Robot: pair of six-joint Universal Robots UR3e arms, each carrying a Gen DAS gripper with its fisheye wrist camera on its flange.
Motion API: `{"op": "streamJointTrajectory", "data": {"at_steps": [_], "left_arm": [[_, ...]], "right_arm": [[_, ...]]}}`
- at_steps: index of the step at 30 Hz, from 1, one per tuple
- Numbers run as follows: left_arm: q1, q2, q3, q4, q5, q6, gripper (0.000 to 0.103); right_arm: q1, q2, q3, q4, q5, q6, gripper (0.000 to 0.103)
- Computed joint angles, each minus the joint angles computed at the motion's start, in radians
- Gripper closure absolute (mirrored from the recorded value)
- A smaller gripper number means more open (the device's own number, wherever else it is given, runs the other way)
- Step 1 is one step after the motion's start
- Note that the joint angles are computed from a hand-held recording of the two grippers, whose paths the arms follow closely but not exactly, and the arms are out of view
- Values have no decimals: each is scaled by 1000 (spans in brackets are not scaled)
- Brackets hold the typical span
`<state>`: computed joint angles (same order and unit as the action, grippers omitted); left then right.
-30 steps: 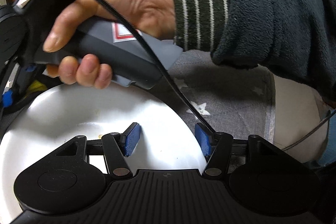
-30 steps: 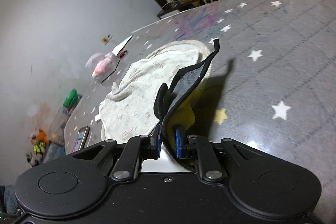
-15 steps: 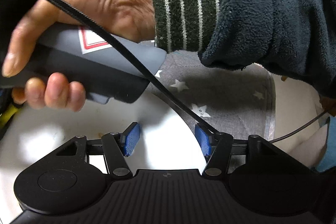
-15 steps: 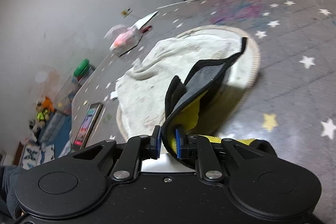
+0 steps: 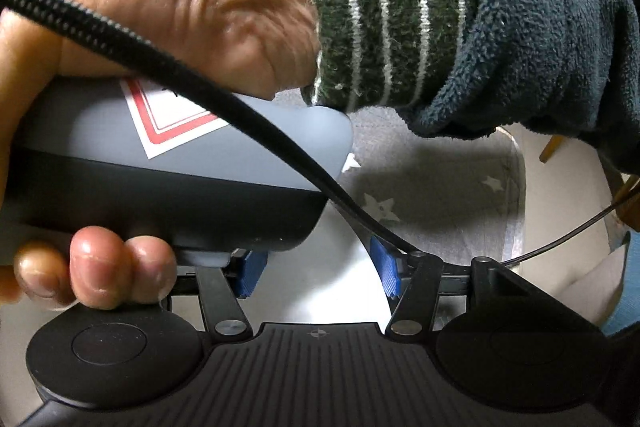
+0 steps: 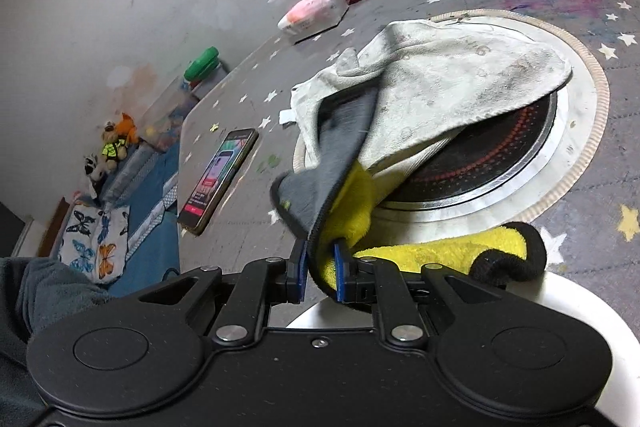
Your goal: Clean bowl
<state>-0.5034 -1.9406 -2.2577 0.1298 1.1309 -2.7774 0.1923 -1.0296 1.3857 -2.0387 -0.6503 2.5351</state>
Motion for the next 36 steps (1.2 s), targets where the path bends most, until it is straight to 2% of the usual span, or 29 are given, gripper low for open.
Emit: {"op": "streamJointTrajectory", "data": {"at_steps": [7,15,18,22,23,36], "left_arm": [[-18,-30,6,31,9,-20,45],[-14,-32,11,27,5,-19,45],[16,9,-7,-7,-13,8,45],[-2,-9,6,-3,-1,-5,45],[30,29,-17,-25,-22,21,45],[26,37,-11,-39,-16,14,45]], "right_arm": [[3,-7,21,-131,-64,76,90],[-45,1,37,-216,-101,146,90],[-64,10,35,-241,-115,178,90],[-93,12,52,-274,-128,223,90],[-101,12,57,-281,-129,230,90],[-187,-47,167,-334,-159,276,90]]}}
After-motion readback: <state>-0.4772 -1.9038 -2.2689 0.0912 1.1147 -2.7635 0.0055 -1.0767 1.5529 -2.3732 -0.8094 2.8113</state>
